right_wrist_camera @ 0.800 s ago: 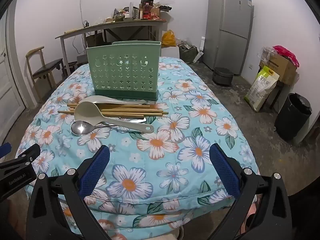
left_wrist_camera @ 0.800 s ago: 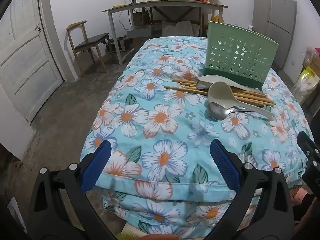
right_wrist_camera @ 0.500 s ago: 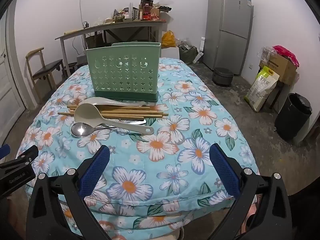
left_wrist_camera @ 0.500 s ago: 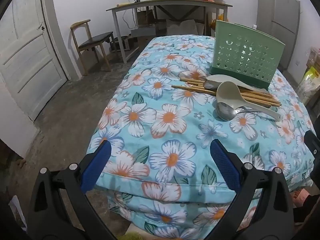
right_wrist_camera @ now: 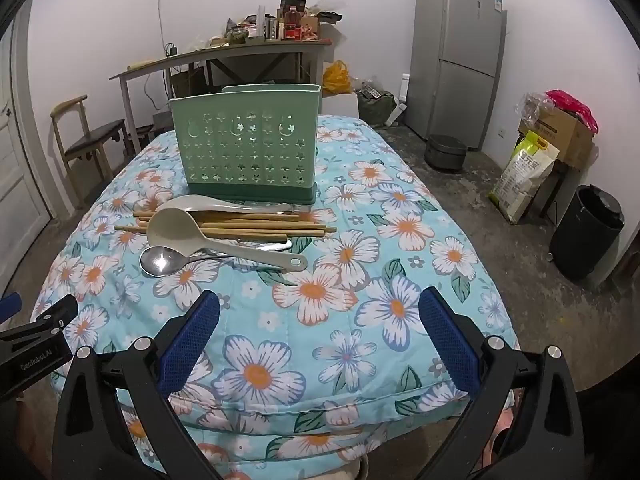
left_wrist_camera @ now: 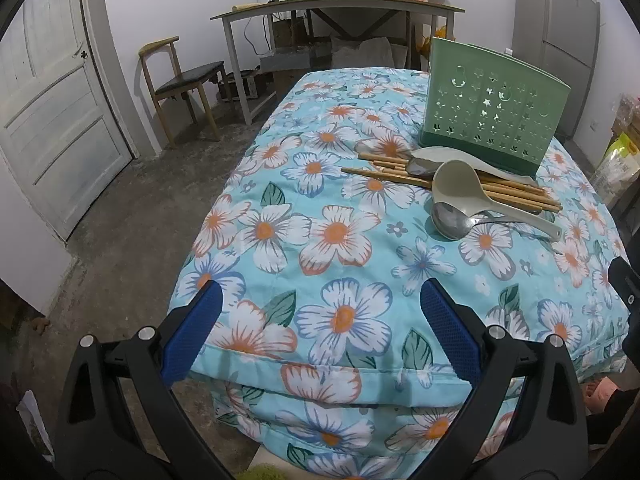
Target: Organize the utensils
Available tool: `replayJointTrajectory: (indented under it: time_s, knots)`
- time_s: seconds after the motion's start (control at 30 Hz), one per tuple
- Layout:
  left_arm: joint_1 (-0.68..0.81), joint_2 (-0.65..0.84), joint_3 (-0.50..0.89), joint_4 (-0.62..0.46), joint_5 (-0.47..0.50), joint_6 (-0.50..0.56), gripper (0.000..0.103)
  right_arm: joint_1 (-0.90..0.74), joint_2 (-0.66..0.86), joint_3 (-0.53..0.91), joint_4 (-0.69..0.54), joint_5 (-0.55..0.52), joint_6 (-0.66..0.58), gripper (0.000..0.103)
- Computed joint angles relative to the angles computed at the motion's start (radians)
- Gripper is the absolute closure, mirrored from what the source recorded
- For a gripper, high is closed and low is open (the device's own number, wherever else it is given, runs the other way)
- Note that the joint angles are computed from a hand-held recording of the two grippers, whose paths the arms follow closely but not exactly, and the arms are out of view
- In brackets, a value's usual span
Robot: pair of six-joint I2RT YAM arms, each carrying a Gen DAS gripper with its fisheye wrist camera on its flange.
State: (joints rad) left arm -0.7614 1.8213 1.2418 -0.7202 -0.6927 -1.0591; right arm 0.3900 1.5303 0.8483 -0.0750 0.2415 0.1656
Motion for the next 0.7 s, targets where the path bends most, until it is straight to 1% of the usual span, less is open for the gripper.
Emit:
replayJointTrajectory:
  time_s: [0.7]
  knots:
    - [-0.01, -0.011, -0.002, -0.006, -0.008, -0.013, 0.007, 0.006, 0.002, 0.008, -0.003, 0.009, -0.002, 0.006]
